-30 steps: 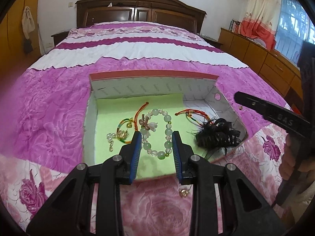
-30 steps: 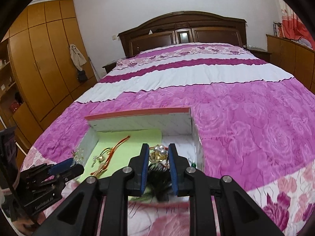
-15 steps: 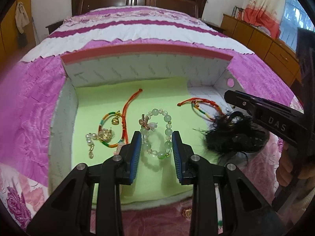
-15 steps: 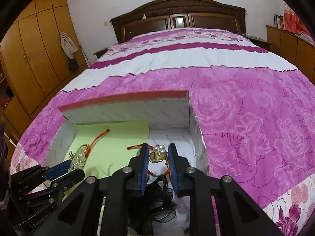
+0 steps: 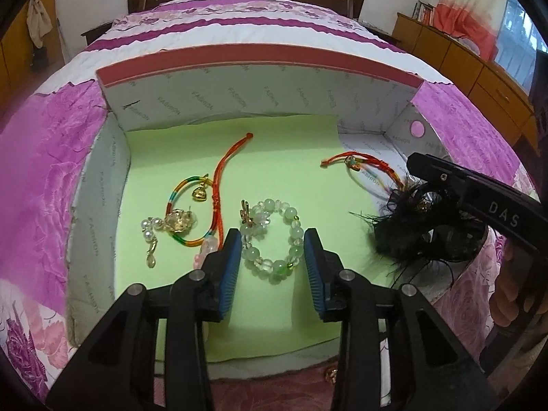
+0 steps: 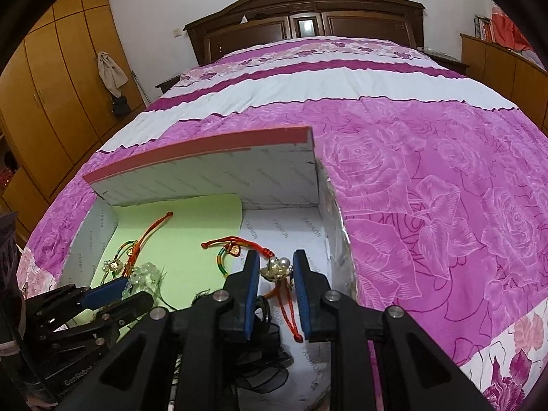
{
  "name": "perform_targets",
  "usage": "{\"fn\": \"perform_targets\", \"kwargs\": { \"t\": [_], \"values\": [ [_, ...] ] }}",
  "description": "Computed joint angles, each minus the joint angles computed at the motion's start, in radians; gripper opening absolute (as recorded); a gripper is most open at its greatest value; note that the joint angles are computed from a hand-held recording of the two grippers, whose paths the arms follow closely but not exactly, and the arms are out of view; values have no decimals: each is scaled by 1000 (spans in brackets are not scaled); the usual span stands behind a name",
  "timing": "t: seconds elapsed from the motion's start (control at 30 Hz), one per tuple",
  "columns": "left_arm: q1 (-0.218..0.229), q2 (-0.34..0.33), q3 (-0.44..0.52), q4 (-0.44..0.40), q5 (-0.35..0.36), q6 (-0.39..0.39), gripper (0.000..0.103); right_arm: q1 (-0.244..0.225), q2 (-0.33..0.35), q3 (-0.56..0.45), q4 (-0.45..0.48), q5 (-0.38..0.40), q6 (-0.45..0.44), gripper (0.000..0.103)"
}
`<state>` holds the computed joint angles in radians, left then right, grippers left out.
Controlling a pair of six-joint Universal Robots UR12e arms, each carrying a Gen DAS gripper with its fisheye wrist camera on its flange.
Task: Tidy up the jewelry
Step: 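Open both tools to release the bracelet and earring in the box, then move the left tool to the small gold earring and close on it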
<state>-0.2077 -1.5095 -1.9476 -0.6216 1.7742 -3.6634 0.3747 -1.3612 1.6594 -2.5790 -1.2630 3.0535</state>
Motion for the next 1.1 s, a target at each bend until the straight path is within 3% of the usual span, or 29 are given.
{"fn": "perform_targets", "kwargs": {
  "t": [0.13, 0.7, 1.1],
  "values": [
    [-3, 12, -6, 7, 11, -6, 30, -8, -7, 3, 4, 28, 21, 27],
    [-36, 76, -33, 49, 54, -22, 30, -37, -108, 81, -68, 121, 37, 28],
    [-66, 94, -48, 49, 29, -18, 31, -57, -187, 158, -68, 146, 22, 36]
  ]
}}
